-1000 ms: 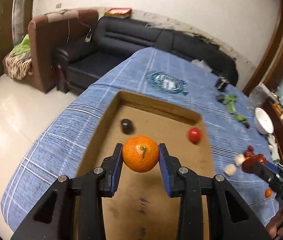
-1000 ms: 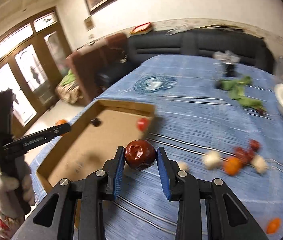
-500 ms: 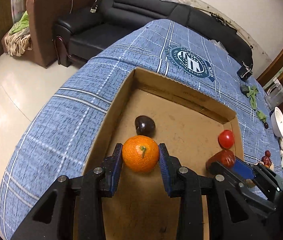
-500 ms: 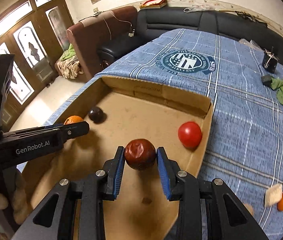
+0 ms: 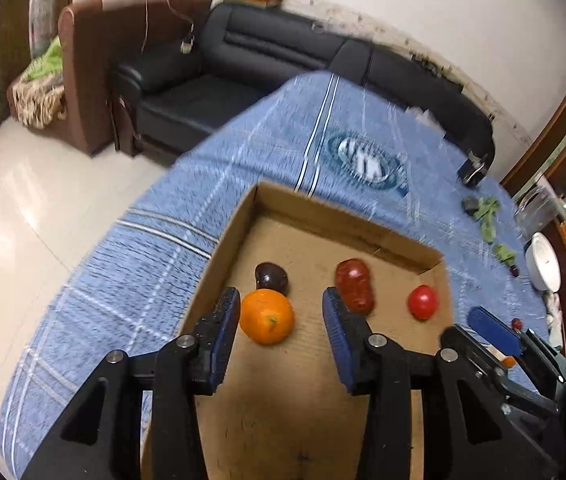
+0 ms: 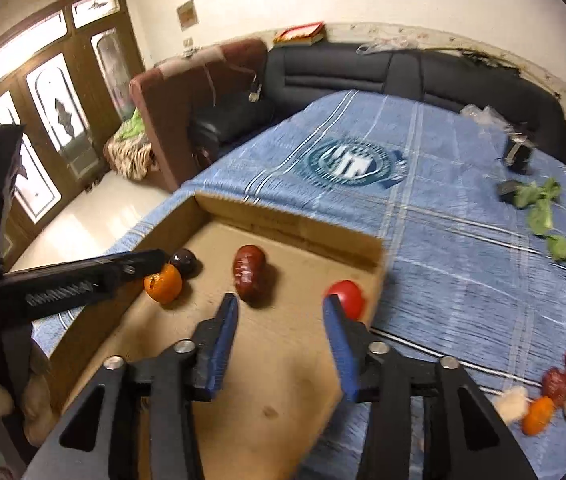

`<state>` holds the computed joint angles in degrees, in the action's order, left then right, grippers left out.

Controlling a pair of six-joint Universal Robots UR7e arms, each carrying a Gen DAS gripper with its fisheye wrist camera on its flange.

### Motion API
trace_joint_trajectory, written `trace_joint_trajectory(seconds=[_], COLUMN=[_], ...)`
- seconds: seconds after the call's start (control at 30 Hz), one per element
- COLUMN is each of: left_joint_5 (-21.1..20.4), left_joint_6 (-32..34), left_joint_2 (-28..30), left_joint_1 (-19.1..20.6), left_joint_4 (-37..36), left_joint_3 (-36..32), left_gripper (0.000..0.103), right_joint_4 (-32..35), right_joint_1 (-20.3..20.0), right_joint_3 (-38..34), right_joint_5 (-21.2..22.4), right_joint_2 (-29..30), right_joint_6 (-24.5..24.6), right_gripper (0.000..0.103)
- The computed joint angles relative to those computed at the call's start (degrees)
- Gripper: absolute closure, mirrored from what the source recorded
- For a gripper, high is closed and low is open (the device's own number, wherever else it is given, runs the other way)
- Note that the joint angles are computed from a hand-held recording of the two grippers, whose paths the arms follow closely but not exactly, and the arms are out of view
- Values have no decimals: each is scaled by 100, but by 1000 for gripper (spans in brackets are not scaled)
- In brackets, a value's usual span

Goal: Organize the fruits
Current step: 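Place the orange and the date into the cardboard box, opening both tools, then grasp the white cube with the left tool while the right tool grasps an orange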

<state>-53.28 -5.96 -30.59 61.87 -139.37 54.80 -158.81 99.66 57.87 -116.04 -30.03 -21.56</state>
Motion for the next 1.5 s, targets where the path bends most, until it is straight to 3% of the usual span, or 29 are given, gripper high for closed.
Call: trace_joint_trajectory(seconds=[0.27, 0.5, 0.7, 0.9, 1.5], left_joint_5=[-181, -518, -756, -792, -271], left_joint_6=[306, 490, 492, 636, 940], left_joint_2=[-853, -826, -526, -142, 1109], left_joint_1=[-454, -792, -944, -1051, -1044], left_joint_4=[-1735, -1787, -1443, -1004, -166], left_joint_3=[1754, 2163, 2080, 1818, 364], left_gripper=[42, 40, 40, 40, 40], right_joint_4=[-1649, -2762, -3165, -3123, -2664], right_joint_1=[-150, -562, -970, -1285, -1617], right_joint_3=[2294, 4087, 5032, 5371, 5216], right_joint_5=[63, -385, -717, -615, -221], right_joint_2=[-1470, -2849, -3734, -4061, -3838], right_joint_6=[251, 744, 1107, 1338, 1345], right_gripper=[35, 34, 34, 34, 34])
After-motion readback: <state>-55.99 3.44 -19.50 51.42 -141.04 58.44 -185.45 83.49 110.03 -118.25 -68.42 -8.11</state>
